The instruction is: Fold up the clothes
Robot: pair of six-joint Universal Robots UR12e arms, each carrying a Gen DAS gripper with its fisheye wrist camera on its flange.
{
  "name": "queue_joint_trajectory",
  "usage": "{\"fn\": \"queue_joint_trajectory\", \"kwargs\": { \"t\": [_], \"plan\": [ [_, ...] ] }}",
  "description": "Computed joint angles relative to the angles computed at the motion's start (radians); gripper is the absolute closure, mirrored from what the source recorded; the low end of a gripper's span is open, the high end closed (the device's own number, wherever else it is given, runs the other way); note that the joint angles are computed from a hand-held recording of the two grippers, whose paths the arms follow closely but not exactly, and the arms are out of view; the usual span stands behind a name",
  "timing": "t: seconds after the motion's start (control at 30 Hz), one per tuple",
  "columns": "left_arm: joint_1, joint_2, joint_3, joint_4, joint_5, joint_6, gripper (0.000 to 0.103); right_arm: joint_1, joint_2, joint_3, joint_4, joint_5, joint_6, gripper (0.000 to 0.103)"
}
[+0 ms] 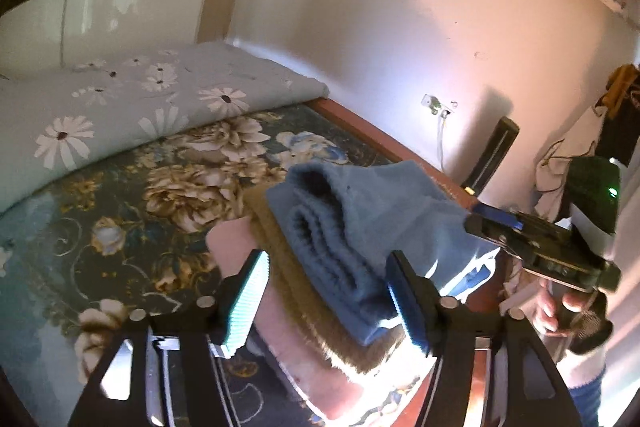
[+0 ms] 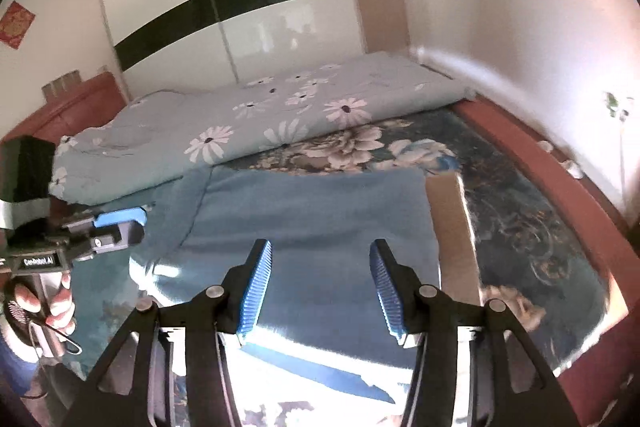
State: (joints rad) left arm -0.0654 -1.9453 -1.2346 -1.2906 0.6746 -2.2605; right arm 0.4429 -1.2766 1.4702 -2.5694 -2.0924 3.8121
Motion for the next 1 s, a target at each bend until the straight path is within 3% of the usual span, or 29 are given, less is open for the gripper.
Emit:
{"fn": "queue_joint_trajectory", "kwargs": {
  "t": [0.17, 0.23, 0.3, 0.37, 0.43, 0.53, 0.6, 0.7, 0.77, 0.93, 1.0],
  "plan": [
    [0.019, 0.051, -0.102, 0.104, 0.043, 0.035, 0.019, 0.068, 0.012, -0.005, 0.116, -0.157, 0.138, 0.044],
    [0.024, 0.070, -0.152, 0.178, 0.057, 0.050, 0.018, 0.084, 0.017, -0.001, 0.122, -0.166, 0.159, 0.043],
    [0.027, 0.080, -0.180, 0.199, 0.062, 0.055, 0.016, 0.097, 0.023, 0.003, 0.120, -0.164, 0.171, 0.042],
    [0.033, 0.090, -0.204, 0.206, 0.059, 0.060, 0.005, 0.109, 0.032, -0.010, 0.153, -0.178, 0.188, 0.033],
    [0.040, 0.101, -0.231, 0.218, 0.044, 0.056, 0.000, 0.119, 0.044, -0.023, 0.174, -0.194, 0.190, 0.032],
    [0.055, 0.122, -0.278, 0.273, 0.031, 0.053, 0.000, 0.127, 0.053, -0.032, 0.190, -0.204, 0.209, 0.032],
    [0.061, 0.130, -0.288, 0.264, 0.035, 0.071, 0.000, 0.130, 0.054, -0.029, 0.194, -0.196, 0.227, 0.032],
    [0.072, 0.143, -0.318, 0.318, 0.033, 0.041, 0.000, 0.135, 0.053, -0.023, 0.203, -0.193, 0.267, 0.031],
    [0.074, 0.152, -0.341, 0.375, 0.048, 0.016, 0.000, 0.140, 0.053, -0.019, 0.202, -0.191, 0.290, 0.018],
    [0.085, 0.174, -0.371, 0.401, 0.055, 0.024, 0.000, 0.148, 0.051, -0.014, 0.205, -0.198, 0.321, 0.015],
    [0.090, 0.182, -0.379, 0.403, 0.049, 0.021, 0.000, 0.153, 0.051, -0.021, 0.231, -0.204, 0.334, 0.005]
  ]
}}
